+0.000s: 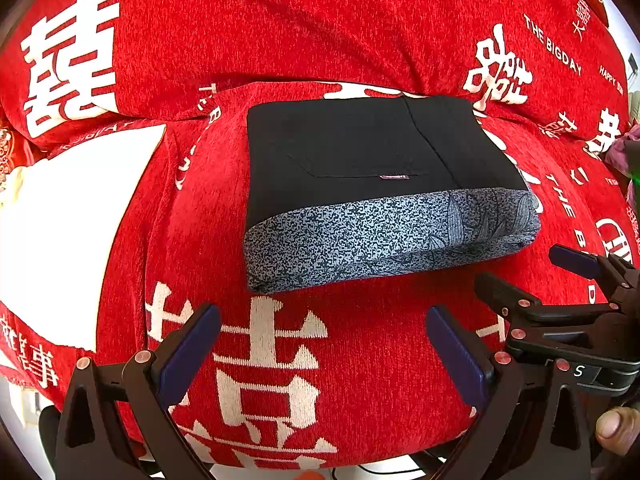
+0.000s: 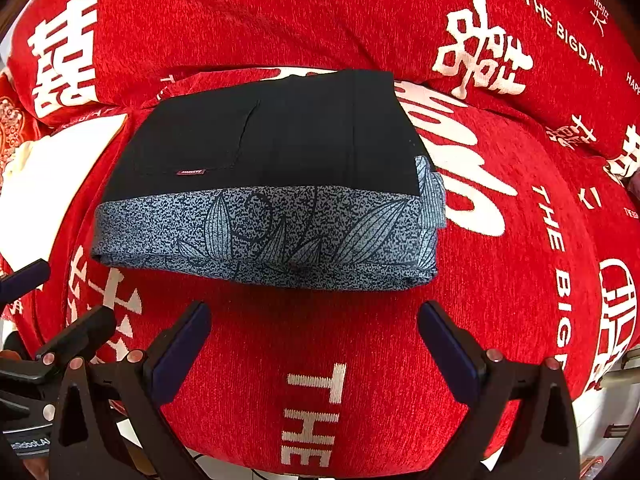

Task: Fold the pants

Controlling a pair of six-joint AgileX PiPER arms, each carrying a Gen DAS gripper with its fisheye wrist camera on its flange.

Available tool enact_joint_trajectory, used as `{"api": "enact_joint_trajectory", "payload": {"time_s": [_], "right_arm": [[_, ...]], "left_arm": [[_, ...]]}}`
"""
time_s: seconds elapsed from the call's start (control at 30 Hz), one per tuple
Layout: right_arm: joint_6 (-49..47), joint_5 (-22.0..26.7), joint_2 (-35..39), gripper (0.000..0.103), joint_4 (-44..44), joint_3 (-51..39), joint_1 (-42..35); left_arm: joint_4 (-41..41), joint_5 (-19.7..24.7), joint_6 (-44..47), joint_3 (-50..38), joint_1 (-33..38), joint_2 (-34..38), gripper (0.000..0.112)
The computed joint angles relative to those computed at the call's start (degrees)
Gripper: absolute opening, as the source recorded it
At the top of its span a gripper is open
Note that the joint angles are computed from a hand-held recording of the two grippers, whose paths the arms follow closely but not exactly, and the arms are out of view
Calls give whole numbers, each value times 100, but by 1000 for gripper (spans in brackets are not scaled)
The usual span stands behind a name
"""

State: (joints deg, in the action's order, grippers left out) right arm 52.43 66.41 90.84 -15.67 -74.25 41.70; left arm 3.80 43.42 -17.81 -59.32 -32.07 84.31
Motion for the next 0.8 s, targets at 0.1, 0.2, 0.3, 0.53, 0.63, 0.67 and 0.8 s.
{"api": "enact_joint_trajectory", "payload": {"time_s": [0.1, 0.2, 0.3, 0.53, 0.63, 0.67, 0.8], "right_arm": [[-6, 17, 3, 103, -7, -15, 3], [11, 19, 9, 103, -14, -24, 12], [4, 3, 11, 103, -10, -15, 3], [-61, -21, 3, 103, -7, 7, -41], [-58, -12, -6, 103, -13, 5, -43], [-62, -7, -19, 103, -19, 10, -46], [168, 25, -65, 103, -131, 61, 85]], "left_arm": [[4, 2, -4, 0, -5, -1, 103], [19, 0, -11, -3, -12, 11, 103], [53, -6, -47, -13, -43, 25, 103], [17, 5, 3, -37, -33, 41, 103], [57, -32, -33, 0, -55, -14, 103], [84, -52, -52, 25, -64, -48, 103], [247, -129, -95, 200, 5, -254, 103]]}}
